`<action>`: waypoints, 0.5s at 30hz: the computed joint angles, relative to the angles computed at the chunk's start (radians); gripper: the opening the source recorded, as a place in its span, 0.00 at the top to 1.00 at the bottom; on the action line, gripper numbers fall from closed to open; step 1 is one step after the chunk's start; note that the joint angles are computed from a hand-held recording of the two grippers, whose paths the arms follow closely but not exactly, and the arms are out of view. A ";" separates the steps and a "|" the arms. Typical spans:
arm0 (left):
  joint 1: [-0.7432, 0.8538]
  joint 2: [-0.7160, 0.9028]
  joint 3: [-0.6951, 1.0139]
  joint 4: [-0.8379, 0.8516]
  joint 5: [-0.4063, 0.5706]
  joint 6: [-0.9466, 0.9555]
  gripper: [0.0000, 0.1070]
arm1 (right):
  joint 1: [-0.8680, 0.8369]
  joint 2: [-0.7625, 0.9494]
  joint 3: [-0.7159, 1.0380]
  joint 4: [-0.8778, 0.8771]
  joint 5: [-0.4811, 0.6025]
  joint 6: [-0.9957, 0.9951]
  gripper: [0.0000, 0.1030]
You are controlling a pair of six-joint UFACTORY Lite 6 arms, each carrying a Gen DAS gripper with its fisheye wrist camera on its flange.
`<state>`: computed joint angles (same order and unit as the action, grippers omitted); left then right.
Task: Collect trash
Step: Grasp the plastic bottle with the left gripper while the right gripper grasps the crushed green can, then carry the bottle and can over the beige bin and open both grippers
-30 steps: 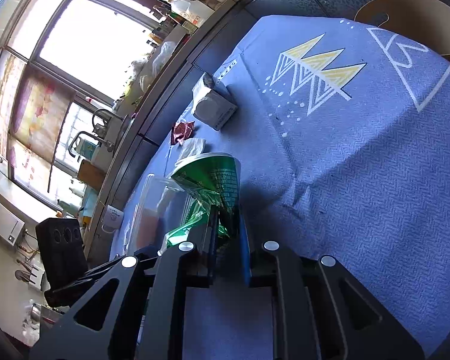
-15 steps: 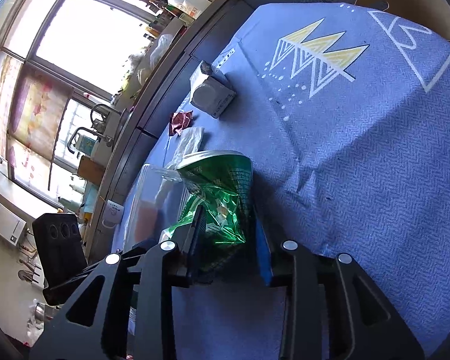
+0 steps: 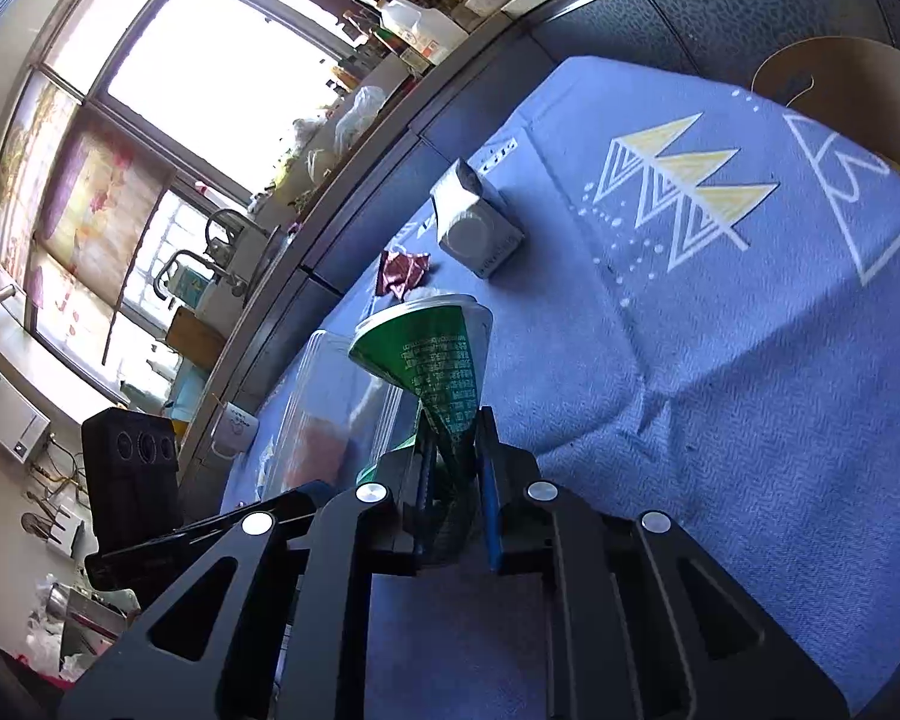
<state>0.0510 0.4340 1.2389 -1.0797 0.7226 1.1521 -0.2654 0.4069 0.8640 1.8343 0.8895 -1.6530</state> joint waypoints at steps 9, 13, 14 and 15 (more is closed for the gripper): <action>-0.072 0.014 0.108 0.045 -0.005 -0.088 0.44 | -0.141 -0.006 0.017 -0.033 0.053 0.009 0.88; -0.123 0.041 0.160 0.076 -0.012 -0.139 0.44 | -0.191 0.013 0.043 -0.057 0.072 0.016 0.88; -0.139 0.049 0.176 0.085 -0.014 -0.160 0.44 | -0.201 0.012 0.045 -0.060 0.076 0.016 0.88; -0.153 0.059 0.194 0.095 -0.011 -0.176 0.44 | -0.213 0.017 0.053 -0.066 0.081 0.018 0.88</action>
<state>-0.1022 0.4927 1.4334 -0.9846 0.7121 0.9759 -0.4782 0.4236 0.9172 1.7681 0.9704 -1.6350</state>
